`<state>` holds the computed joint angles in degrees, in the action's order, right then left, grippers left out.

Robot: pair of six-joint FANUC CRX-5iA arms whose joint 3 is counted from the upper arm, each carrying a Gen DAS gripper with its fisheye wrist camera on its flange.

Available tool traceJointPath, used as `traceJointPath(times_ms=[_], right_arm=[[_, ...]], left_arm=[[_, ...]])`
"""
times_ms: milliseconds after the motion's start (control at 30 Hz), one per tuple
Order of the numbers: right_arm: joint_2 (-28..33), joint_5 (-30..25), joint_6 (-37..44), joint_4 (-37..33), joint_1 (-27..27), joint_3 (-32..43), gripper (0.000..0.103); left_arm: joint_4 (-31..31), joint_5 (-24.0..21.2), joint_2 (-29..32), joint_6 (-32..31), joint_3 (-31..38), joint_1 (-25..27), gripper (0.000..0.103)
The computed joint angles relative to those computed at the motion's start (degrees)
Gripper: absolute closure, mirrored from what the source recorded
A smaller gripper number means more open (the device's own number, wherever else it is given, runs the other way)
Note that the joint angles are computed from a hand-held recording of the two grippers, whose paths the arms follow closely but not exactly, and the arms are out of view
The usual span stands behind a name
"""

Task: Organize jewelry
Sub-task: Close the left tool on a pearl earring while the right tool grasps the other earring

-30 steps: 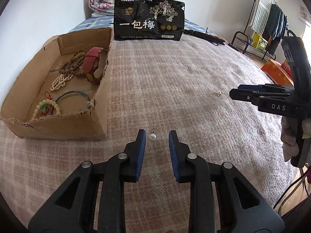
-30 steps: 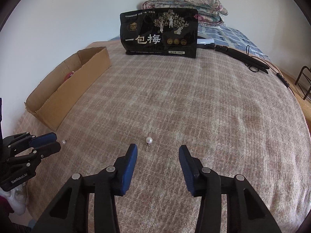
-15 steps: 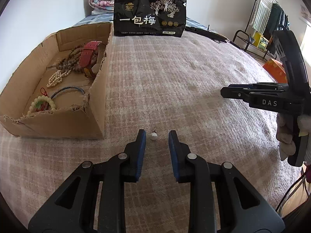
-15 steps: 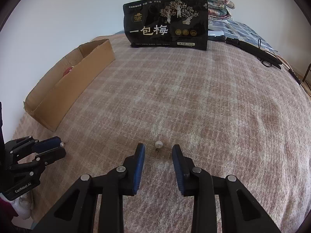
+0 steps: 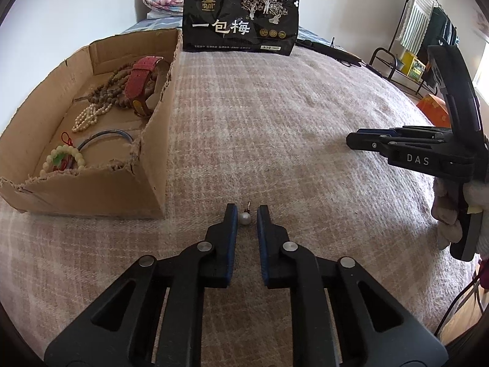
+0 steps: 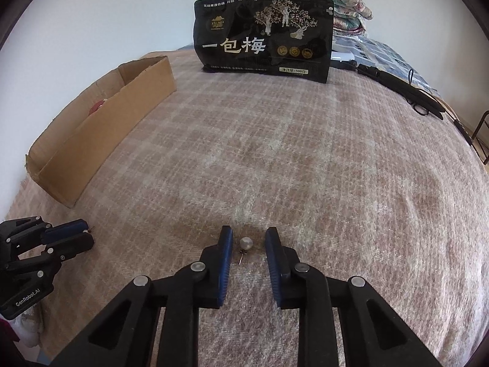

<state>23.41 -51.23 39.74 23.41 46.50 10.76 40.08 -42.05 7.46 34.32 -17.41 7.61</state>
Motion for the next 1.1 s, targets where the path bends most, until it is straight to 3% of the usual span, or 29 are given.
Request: traceJointPath(times_ms=[200,433,800,1100], right_arm=[[-0.2,0.7,-0.4,0.1,-0.3,-0.5,0.097],[-0.9,1.2,-0.6,0.5,-0.2,-1.3,0.097],[-7.8,3.5,-7.1,4.7,0.7,-7.4,0.097],[-10.6,3.3,-8.5,6.8,3.0,-8.0,0.097]], left_arm=[[1.1,0.7,-0.1,-1.3,-0.7,-0.1,0.097],[1.9,0.2,-0.4,-1.3,-0.9,0.3,0.097],[5.8,-2.2,-3.6,-4.3,-2.7,1.7,0.097],[9.4,-3.7,-6.7,-7.0,-3.0,3.9,0.097]])
